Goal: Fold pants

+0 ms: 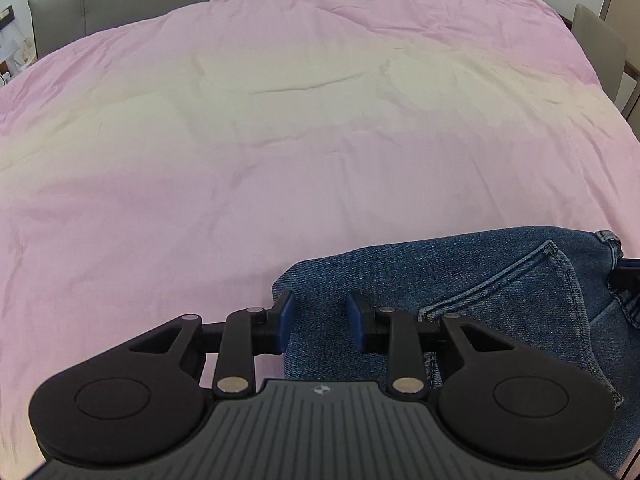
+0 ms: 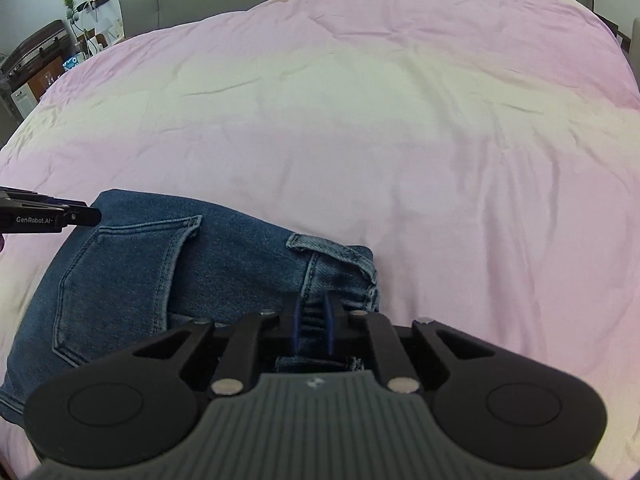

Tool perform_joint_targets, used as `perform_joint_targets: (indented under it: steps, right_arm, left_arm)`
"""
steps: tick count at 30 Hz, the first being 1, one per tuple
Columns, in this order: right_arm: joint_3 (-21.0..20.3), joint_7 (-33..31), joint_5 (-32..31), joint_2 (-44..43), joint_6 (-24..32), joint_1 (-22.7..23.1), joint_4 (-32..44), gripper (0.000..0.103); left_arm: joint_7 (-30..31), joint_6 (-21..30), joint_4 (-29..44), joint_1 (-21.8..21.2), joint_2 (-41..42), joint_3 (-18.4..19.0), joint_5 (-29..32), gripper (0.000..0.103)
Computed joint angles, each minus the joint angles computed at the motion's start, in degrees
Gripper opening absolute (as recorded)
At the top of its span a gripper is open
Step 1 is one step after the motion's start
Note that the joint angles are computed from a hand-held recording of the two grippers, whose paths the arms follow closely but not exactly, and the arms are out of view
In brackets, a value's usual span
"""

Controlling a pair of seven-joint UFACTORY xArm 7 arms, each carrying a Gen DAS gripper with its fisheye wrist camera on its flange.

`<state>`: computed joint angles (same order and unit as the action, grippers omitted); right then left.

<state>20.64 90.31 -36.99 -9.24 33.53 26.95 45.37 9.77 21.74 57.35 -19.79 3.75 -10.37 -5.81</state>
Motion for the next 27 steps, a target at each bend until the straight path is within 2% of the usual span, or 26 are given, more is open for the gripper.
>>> perform_joint_targets:
  steps: [4,7,9,12,15,18,21,24,27]
  right_arm:
    - [0.58,-1.06,0.49,0.31,2.80,0.33,1.33,0.005]
    - [1.33,-0.77,0.25,-0.81,6.45,1.47,3.05,0.008]
    - [3.02,1.81,-1.47,-3.51,8.10,2.30,2.62,0.014]
    - [5.59,3.24,-1.13,-6.77,9.72,3.80,1.99,0.014]
    - [8.50,5.35,-0.24,-8.92,11.25,4.95,1.55,0.014]
    - [11.18,7.56,0.15,-8.66,14.61,5.73,1.84,0.016]
    - [12.30,11.99,0.46,-8.29,14.19,6.81,-0.21,0.018]
    - [12.28,17.88,0.07,-7.85,11.34,7.26,-3.27,0.017]
    - [12.80,21.12,-2.31,-6.76,11.61,7.39,-3.54,0.017]
  left_arm:
    - [-1.69,1.08,0.72,-0.22,0.45,0.25,2.16,0.036]
    - [-1.19,1.18,-1.41,-0.10,-3.28,0.32,2.59,0.036]
    - [3.34,1.70,-4.06,0.00,-7.15,0.72,-1.40,0.036]
    - [11.40,2.65,-10.10,-1.35,-15.04,2.78,-8.56,0.037]
    - [16.83,6.08,-15.96,-2.90,-23.26,5.81,-12.61,0.044]
    - [19.91,10.15,-21.01,-2.79,-30.44,7.89,-12.52,0.053]
    - [20.94,15.50,-24.67,-1.96,-36.13,8.14,-10.70,0.062]
    - [22.69,20.40,-28.58,-1.48,-41.11,8.70,-9.00,0.070]
    - [22.74,20.24,-33.35,-0.97,-44.72,6.54,-6.38,0.070]
